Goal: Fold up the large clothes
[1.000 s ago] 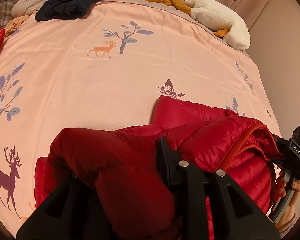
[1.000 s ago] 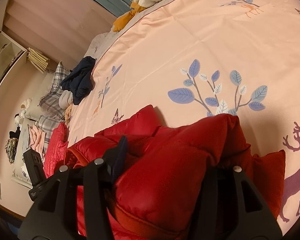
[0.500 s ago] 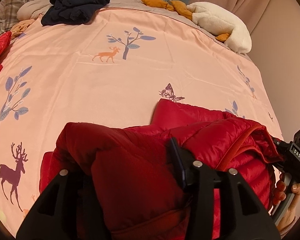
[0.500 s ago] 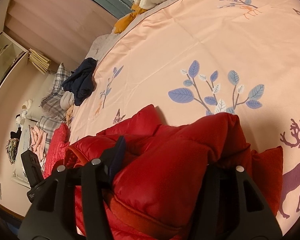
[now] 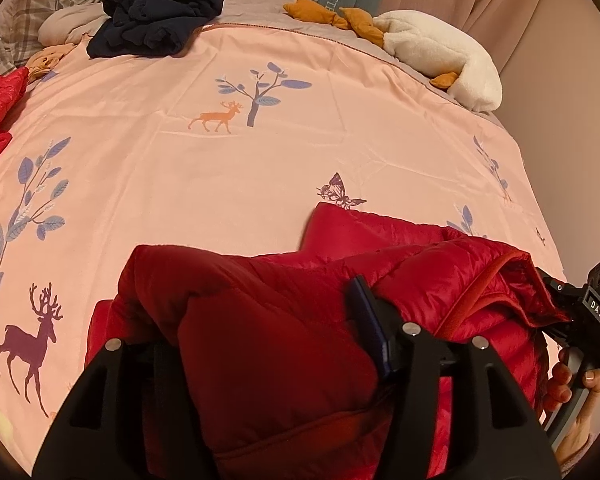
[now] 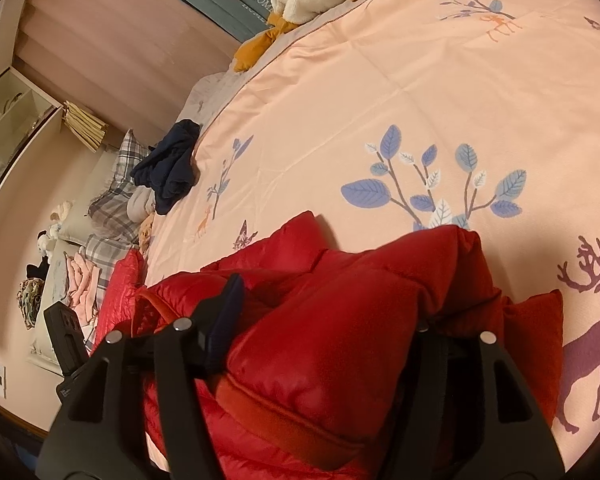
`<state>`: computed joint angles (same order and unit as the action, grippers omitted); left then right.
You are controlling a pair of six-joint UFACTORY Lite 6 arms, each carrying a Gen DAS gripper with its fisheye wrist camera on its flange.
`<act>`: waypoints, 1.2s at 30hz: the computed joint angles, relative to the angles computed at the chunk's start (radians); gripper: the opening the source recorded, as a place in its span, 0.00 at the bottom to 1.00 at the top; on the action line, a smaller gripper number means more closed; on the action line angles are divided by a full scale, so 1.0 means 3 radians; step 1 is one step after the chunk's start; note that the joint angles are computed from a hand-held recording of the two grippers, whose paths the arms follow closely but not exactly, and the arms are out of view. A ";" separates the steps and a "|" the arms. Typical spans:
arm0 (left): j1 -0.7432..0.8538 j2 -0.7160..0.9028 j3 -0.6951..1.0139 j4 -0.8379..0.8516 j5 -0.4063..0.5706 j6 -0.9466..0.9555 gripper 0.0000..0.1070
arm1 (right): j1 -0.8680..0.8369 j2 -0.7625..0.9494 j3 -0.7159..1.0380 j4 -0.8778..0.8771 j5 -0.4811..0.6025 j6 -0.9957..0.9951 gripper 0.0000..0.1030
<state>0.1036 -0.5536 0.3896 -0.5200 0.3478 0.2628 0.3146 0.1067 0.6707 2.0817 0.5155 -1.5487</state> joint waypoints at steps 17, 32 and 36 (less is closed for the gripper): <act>0.0026 -0.0108 0.0003 -0.0106 0.0070 0.0044 0.60 | -0.0045 -0.0150 -0.0125 0.0108 0.0038 -0.0089 0.71; 0.0016 -0.0310 -0.0032 -0.0046 0.0126 -0.0101 0.76 | -0.0039 -0.0145 -0.0136 0.0154 0.0052 -0.0129 0.73; 0.0000 -0.0315 -0.0035 -0.0013 0.0115 -0.0138 0.76 | -0.0052 -0.0151 -0.0142 0.0144 0.0062 -0.0125 0.73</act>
<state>0.1037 -0.6481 0.3792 -0.5239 0.3824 0.2214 0.2991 0.0614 0.6281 2.1249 0.5340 -1.5863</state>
